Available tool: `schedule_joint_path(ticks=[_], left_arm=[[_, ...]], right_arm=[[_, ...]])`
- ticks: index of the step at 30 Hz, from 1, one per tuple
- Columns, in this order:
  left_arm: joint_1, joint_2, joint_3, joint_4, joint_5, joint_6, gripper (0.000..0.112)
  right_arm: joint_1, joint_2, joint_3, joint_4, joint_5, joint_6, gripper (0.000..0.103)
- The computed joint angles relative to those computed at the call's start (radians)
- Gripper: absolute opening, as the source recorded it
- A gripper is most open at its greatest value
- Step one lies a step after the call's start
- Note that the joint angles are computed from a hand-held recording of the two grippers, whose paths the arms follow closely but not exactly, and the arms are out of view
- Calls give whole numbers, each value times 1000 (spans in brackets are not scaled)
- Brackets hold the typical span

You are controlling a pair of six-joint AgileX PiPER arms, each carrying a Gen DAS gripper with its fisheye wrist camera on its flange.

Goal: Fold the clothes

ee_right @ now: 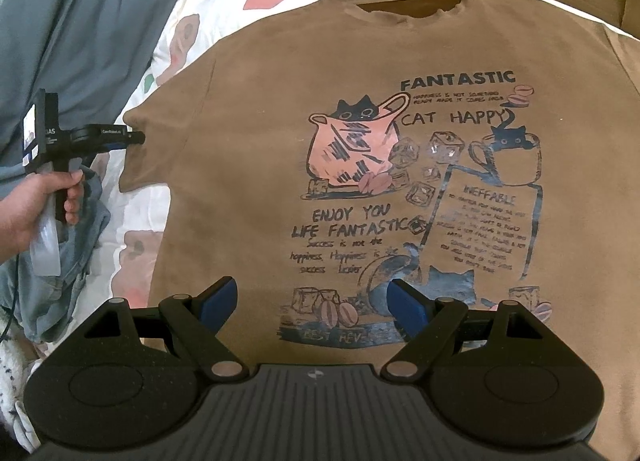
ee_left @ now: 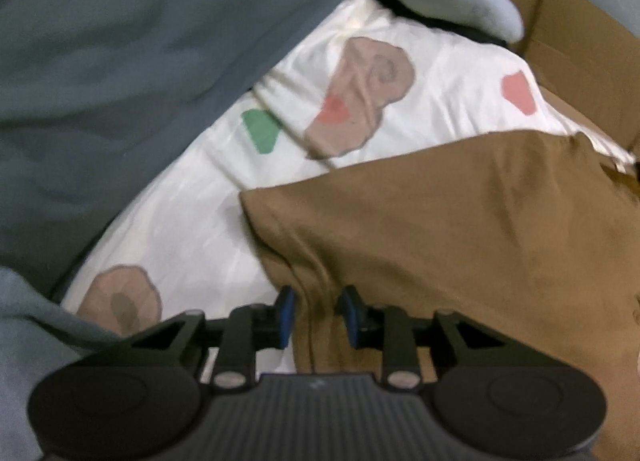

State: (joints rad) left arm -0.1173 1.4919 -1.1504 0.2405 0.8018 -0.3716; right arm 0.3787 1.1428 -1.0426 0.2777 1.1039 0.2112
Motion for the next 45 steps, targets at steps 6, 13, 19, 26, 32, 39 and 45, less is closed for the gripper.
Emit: schedule_joint_path(ticks=[6,13,19,26,32,39,45], left_arm=[[-48,26,-21,105,49,-53,36],[-28,-5,8,47,-20,8,37],[1,-1,27,-21,-42,8,38],[35,-31,60,-43,-49,-13,2],[41,-95,115,-31,-49,-34,0],[45,-106,170,-7,-65,-62,1],[21,-99,153,27,-33,-146,4]], right_arm=[[-6,-3,-1,7,2,-2,86],[-14,-2,1,9,3,1,86],[-10,1,-2,5,7,2,86],[-9,5,-5,2,8,5,86],[7,8,-9,2,1,11,86],[20,8,-4,2,7,14,86],[28,6,-3,0,11,19,86]])
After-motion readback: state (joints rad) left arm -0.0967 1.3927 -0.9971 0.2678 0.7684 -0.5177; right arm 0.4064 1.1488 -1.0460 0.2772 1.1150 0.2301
